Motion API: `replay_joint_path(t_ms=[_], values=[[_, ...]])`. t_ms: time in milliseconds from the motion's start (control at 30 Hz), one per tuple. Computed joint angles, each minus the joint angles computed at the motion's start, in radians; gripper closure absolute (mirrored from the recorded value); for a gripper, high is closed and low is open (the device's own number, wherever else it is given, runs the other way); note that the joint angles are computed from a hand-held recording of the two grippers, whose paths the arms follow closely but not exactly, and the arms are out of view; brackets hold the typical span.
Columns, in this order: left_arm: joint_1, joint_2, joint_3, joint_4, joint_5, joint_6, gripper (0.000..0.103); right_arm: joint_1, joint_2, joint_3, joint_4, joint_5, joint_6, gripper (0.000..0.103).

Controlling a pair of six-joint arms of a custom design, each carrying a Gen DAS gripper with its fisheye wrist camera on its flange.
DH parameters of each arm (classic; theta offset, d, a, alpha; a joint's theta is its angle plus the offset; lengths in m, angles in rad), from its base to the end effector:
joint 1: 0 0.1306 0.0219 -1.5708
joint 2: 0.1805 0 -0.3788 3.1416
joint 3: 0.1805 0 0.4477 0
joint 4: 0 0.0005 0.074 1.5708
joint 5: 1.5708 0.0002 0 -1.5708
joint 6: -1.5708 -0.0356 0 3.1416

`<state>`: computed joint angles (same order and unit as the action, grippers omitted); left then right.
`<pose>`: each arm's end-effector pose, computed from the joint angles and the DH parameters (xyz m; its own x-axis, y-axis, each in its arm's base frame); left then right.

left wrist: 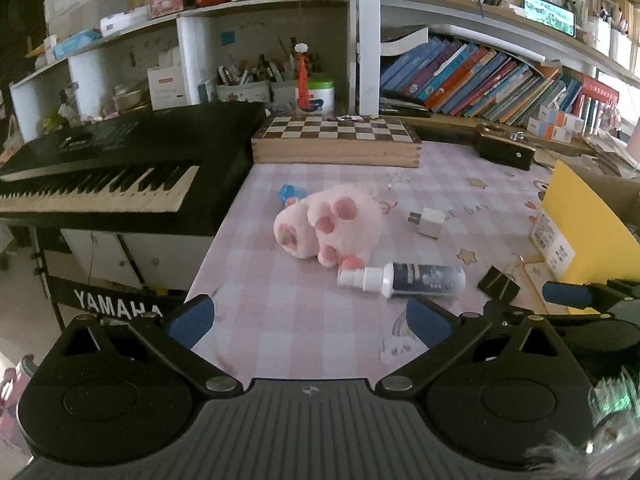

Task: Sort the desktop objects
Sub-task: 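Grasp the pink plush paw with the left gripper while the right grasps the binder clip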

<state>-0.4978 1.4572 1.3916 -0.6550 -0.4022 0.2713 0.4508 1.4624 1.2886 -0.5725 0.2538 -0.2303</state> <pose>0.5108 -0.2623 0.4086 -0.6070 0.0492 -0.7931 0.0190 0.9987 0.0475 0.5168 0.2397 0.3572 -0.6534 -0.0708 -0.7537 -0.1095 0.9940 0.0016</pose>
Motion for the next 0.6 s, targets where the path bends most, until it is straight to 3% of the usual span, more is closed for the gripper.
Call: replay_joint_path(t_ms=[233, 600], values=[[0.014, 0.07, 0.076, 0.016, 0.004, -0.046, 0.0, -0.03, 0.049, 0.036, 0.013, 0.017, -0.045, 0.057], [0.041, 0.211, 0.232, 0.013, 0.051, -0.11, 0.0, -0.07, 0.114, 0.099, 0.0, -0.036, -0.093, 0.058]])
